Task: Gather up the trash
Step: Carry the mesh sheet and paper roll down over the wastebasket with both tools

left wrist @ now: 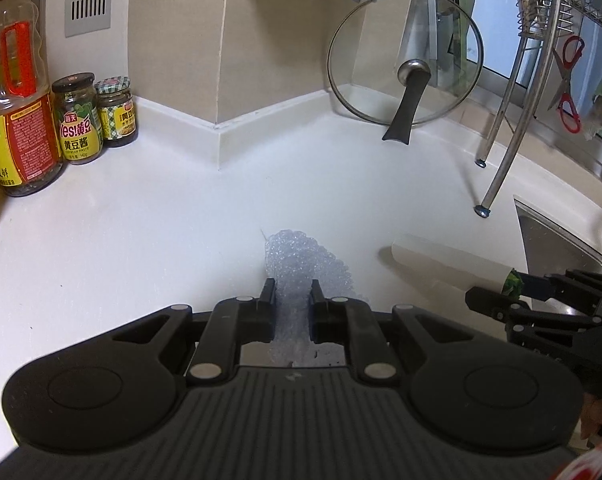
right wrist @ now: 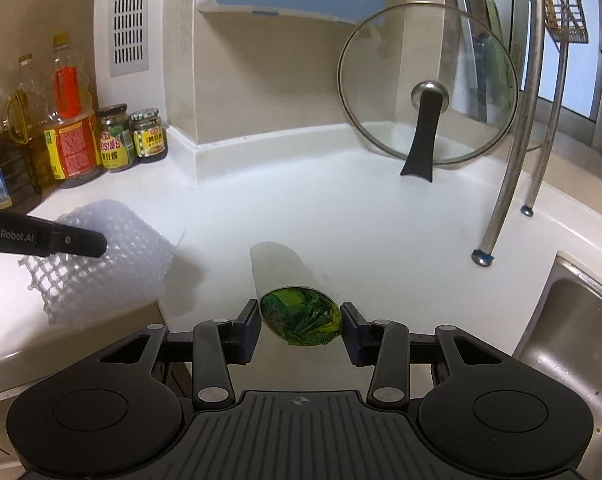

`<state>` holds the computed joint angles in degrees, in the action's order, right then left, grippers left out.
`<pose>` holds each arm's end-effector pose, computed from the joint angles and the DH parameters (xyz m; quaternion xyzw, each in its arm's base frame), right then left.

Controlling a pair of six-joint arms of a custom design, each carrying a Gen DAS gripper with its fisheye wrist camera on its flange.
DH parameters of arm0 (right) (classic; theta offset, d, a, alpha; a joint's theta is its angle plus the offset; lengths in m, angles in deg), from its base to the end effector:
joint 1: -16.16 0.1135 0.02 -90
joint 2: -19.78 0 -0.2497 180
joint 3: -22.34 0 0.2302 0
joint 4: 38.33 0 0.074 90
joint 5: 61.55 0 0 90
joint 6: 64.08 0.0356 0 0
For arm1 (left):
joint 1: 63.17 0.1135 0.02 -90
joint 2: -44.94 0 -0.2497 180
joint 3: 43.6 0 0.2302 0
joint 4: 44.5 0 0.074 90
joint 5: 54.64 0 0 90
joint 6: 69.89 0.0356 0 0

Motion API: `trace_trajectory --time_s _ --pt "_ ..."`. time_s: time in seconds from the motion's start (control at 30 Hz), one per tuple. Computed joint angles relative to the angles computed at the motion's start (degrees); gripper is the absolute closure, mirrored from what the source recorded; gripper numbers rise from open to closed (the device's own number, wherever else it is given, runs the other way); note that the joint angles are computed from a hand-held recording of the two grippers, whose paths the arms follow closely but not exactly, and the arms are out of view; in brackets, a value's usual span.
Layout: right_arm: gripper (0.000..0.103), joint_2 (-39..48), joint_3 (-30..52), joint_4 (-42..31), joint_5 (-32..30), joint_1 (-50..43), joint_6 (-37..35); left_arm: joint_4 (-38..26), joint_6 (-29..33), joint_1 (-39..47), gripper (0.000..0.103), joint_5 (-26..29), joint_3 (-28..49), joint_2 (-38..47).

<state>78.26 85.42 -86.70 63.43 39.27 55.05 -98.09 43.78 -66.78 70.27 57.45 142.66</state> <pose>0.1859 0.0571 0.2735 0.1639 0.8698 -0.0833 0.4579 0.3474 -0.0423 0.2950 0.3106 0.8478 -0.2213 0.3684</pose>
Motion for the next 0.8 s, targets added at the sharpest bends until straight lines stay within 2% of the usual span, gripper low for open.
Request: trace_trajectory --time_s 0.3,0.53,0.8 --pt "0.06 -5.4 1.7 -4.5 2.62 3.65 0.59 0.65 -2.35 -1.27 0.09 -0.22 -2.4 -4.42" --pt "0.06 -10.49 4.88 -11.64 5.87 10.69 3.43 -1.37 -2.49 0.26 0.09 1.09 -6.45 -10.77" --pt "0.06 -10.43 9.63 -23.3 14.98 29.56 17.17 -6.69 0.34 6.48 0.09 3.84 -11.13 -18.65"
